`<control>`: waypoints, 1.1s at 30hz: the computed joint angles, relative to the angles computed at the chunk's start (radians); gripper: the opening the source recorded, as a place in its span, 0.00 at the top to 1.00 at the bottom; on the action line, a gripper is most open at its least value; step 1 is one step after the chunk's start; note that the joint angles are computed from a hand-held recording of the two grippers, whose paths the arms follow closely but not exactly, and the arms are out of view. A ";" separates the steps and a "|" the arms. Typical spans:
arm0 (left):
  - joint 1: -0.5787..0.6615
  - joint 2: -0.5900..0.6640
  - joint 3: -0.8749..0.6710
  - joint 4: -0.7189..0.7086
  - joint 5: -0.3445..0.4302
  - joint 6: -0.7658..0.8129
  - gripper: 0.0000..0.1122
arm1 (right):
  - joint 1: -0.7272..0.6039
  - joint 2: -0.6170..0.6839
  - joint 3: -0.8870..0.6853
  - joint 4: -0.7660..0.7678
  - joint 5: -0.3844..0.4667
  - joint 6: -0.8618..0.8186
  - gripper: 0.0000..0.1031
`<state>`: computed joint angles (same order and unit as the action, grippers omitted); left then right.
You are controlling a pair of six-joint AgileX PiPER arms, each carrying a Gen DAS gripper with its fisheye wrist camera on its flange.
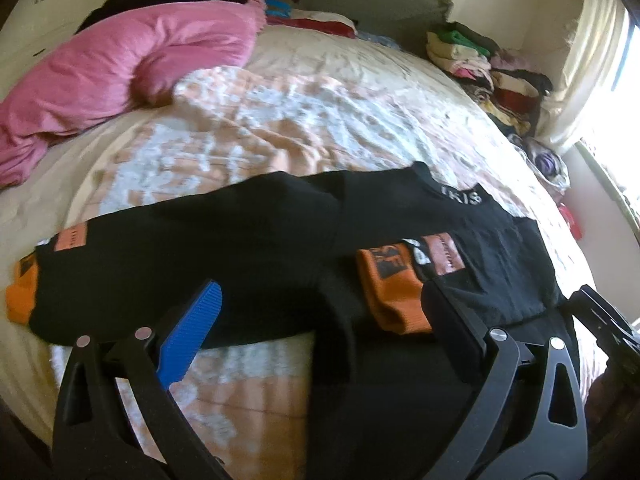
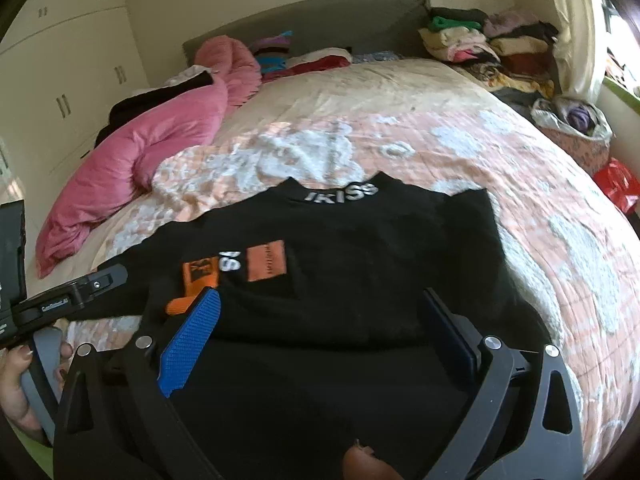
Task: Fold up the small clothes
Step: 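Lay the cuff on the shirt body and open the right tool, then move the left tool to the orange cuff of the other sleeve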
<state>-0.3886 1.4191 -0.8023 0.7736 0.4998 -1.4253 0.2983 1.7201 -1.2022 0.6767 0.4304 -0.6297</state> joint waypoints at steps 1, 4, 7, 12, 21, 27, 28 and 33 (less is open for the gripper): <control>0.001 -0.008 0.009 0.009 0.004 -0.015 0.17 | 0.013 0.000 -0.004 -0.018 -0.003 0.017 0.05; 0.018 -0.044 0.040 0.019 0.015 -0.035 0.17 | 0.058 -0.001 -0.018 -0.067 -0.008 0.054 0.05; 0.038 -0.076 0.066 0.025 0.028 -0.051 0.17 | 0.093 -0.002 -0.030 -0.116 -0.012 0.091 0.05; 0.090 -0.142 0.120 0.014 0.027 -0.055 0.17 | 0.165 0.009 -0.066 -0.211 -0.009 0.174 0.05; 0.225 -0.250 0.213 -0.021 0.054 -0.090 0.17 | 0.278 0.061 -0.149 -0.285 0.017 0.239 0.05; 0.295 -0.298 0.253 -0.034 0.052 -0.108 0.17 | 0.343 0.111 -0.232 -0.323 0.056 0.261 0.05; 0.316 -0.312 0.267 -0.027 0.040 -0.124 0.17 | 0.353 0.121 -0.250 -0.315 0.066 0.250 0.05; 0.394 -0.318 0.295 -0.005 0.053 -0.189 0.17 | 0.388 0.156 -0.325 -0.306 0.110 0.237 0.05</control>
<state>0.0052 1.1011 -0.5070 0.7689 0.5530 -1.6140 0.6860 1.8766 -1.5274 0.3703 0.5399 -0.3926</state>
